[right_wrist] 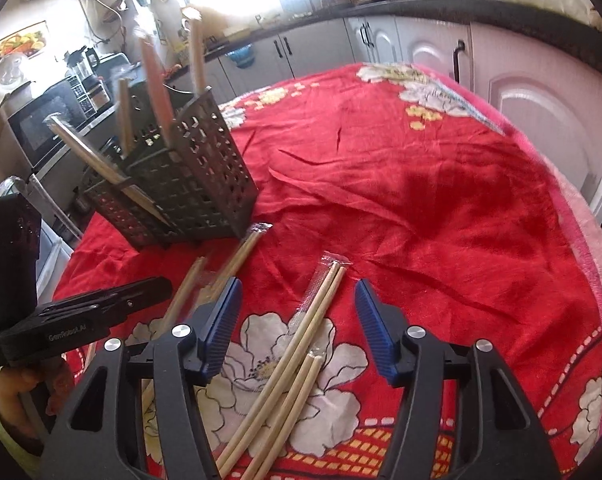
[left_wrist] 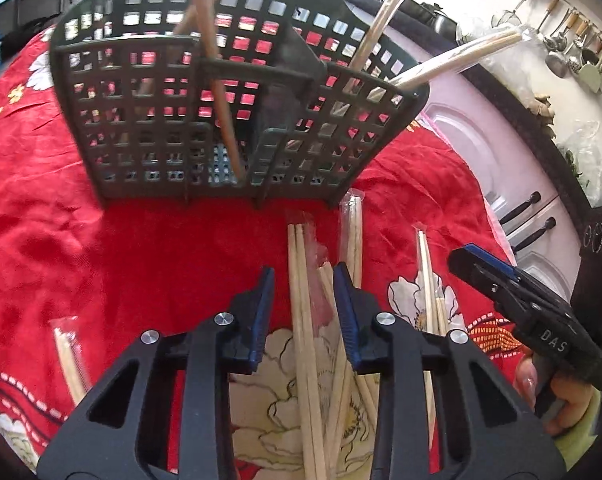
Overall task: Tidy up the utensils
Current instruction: 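Close the left gripper on a chopstick while the right gripper grasps another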
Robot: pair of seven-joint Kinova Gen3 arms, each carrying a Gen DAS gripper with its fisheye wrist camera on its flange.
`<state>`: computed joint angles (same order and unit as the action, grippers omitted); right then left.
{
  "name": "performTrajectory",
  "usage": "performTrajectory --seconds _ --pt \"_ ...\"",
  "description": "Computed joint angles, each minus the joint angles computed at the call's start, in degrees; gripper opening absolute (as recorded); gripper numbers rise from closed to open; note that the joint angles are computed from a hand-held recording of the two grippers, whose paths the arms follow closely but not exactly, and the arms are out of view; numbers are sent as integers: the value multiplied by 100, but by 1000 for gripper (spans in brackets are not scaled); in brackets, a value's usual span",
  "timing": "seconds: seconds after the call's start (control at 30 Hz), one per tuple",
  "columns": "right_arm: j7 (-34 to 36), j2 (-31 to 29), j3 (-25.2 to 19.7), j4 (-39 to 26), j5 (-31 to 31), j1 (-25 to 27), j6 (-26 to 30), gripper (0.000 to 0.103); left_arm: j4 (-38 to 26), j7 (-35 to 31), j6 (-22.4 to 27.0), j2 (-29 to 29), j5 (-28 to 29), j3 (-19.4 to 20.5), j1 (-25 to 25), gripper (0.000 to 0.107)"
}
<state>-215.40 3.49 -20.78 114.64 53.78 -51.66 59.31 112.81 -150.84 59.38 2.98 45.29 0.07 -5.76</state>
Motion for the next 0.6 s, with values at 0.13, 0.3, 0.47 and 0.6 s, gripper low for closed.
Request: performTrajectory --seconds 0.13,0.3,0.47,0.6 --pt "148 -80 124 94 -175 230 -416 54 -58 298 -221 86 -133 114 162 24" --pt "435 -140 266 208 -468 603 -1039 50 -106 611 -434 218 -195 184 237 24" --pt "591 -84 358 249 -602 829 -1423 44 -122 805 -568 296 -140 235 253 24" --pt "599 -38 398 222 -628 890 -1477 32 -146 893 -615 321 -129 260 244 24"
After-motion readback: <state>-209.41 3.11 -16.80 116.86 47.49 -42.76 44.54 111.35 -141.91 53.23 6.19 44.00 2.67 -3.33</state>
